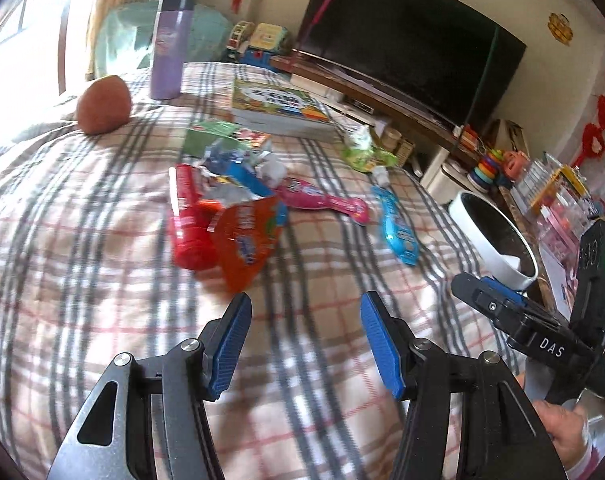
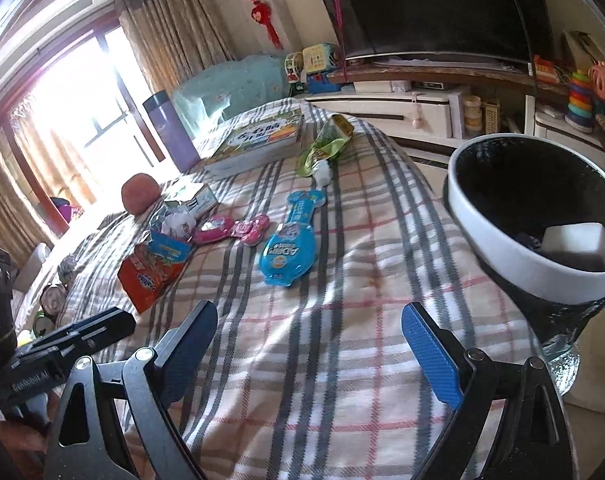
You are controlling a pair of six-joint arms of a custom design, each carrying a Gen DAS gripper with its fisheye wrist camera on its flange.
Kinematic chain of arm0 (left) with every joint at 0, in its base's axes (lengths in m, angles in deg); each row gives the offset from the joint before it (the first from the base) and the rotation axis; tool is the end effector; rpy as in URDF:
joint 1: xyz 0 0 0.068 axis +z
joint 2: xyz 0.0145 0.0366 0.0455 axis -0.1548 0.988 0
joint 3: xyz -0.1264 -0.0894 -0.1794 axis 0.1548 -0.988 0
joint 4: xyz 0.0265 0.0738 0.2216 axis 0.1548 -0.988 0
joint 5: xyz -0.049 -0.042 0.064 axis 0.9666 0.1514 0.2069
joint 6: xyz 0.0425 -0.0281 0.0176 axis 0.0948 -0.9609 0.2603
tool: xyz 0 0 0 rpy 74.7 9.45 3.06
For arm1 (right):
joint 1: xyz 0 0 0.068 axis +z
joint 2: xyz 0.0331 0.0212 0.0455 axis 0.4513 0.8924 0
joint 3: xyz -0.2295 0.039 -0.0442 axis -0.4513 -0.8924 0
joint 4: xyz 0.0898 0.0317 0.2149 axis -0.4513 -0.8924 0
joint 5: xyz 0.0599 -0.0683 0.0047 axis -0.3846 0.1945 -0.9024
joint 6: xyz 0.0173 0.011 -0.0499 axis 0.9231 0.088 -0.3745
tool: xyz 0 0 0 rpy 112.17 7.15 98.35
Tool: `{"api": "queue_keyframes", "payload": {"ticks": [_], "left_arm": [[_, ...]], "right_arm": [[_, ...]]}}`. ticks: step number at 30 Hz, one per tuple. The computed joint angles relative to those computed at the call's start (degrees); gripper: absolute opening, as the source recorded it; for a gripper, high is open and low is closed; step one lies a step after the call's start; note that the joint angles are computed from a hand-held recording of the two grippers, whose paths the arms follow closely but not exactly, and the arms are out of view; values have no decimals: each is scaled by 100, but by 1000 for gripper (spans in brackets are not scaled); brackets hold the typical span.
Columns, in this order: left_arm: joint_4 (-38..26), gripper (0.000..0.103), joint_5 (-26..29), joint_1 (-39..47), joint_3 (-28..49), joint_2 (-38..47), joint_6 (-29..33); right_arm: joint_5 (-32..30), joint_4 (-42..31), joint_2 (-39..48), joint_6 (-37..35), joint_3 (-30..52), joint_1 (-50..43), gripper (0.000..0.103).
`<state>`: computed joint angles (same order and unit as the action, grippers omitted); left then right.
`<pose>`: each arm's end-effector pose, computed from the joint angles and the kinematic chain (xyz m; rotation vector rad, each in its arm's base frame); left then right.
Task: Collect trash
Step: 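Grasp the orange chip bag with the left tool while the right tool grasps the blue AD drink pouch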
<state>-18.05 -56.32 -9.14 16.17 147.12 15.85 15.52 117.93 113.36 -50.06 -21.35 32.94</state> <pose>0.2552 -0.0122 0.0869 0.0239 2.3819 -0.4347 0.2519 0.0357 0.0642 0.1329 2.3316 0.5061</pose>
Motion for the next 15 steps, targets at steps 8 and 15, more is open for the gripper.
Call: {"api": "queue_keyframes", "payload": {"ticks": [8,15], "left_arm": [[-209,56,106,307,501,390,220],[-194,56,91,476,980,893,257]], "right_arm": [[53,-686,323,120,626,252,94],[307,-859,459,187,954,377,94]]}}
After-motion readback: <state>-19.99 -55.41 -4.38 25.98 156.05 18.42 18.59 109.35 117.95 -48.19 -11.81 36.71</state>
